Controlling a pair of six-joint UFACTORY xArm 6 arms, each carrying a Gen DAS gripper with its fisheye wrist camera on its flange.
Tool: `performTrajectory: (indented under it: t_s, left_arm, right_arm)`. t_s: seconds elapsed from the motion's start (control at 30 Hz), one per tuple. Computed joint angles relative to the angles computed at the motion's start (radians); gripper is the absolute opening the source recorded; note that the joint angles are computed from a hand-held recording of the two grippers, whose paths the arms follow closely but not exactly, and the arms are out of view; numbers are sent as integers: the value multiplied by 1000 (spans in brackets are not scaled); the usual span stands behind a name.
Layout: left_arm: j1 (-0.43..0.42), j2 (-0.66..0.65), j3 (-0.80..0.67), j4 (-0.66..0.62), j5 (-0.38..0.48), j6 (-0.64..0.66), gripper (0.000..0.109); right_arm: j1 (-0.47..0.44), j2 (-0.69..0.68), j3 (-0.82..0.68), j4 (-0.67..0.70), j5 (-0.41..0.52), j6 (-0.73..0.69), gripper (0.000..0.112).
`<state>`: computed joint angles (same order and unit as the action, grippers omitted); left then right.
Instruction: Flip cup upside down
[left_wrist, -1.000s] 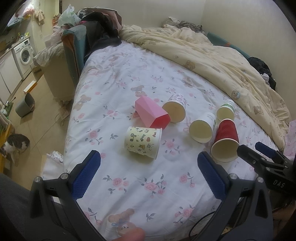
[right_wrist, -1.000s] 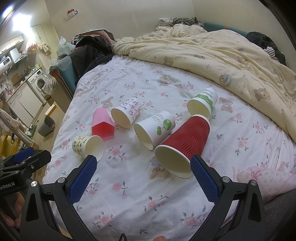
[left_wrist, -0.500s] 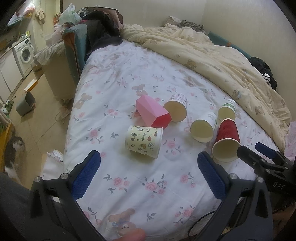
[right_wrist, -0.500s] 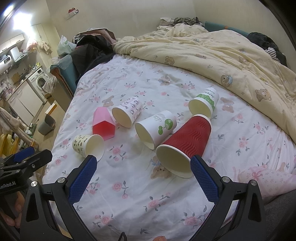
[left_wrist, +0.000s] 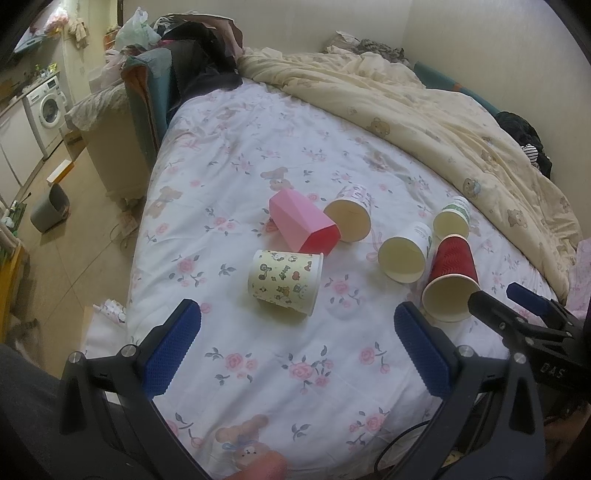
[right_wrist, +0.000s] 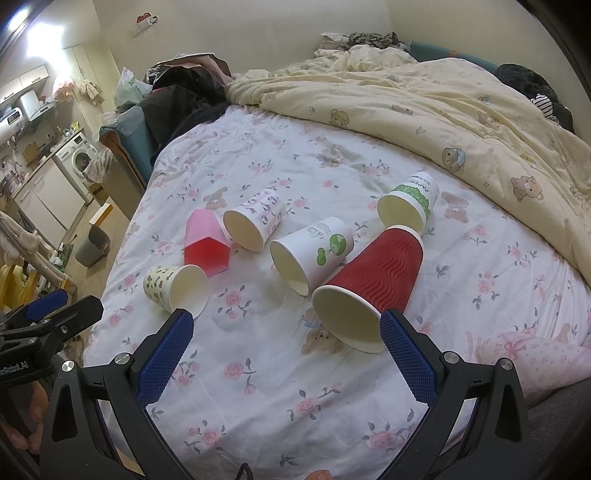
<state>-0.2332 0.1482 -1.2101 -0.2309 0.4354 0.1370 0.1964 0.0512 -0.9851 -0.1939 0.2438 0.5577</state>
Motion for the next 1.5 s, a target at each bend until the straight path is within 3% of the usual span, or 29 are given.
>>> performTrajectory:
  t_s: [0.2, 0.33, 0.5, 0.67, 0.83, 0.9, 1.0, 1.07, 1.23, 1.5]
  left_arm:
    - [-5, 7, -12, 20, 14, -18, 103]
    - [-4, 15, -29, 14, 34, -22, 103]
    - [2, 20, -48, -13, 54, -15, 103]
    - [9, 23, -61, -43, 70, -4, 103]
    - [20, 26, -74, -67, 86, -7, 103]
    - [24, 29, -81, -74, 97, -7, 103]
    - [28, 37, -92, -78, 109, -10, 103]
    - [29, 38, -93, -78, 110, -9, 103]
    - [30, 41, -97, -79, 112, -9, 103]
    - [31, 32, -88, -114, 114, 22, 103]
  right_arm:
    - [-9, -4, 1, 76, 15, -46, 103]
    - [-22, -1, -17, 217, 56, -148, 103]
    - [-74, 30, -81, 458, 175, -305, 103]
    - [-152, 110, -206, 443, 352, -264, 103]
    - [-222, 185, -291, 580, 440, -261, 103]
    - [-238, 238, -363, 602, 519, -248, 103]
    - [-242, 282, -393, 700, 516, -265, 102]
    - [-243, 326, -429, 736, 544, -250, 82]
    - [-231, 413, -511, 726, 599, -212, 81]
    - [-235, 357, -426, 759, 530, -255, 78]
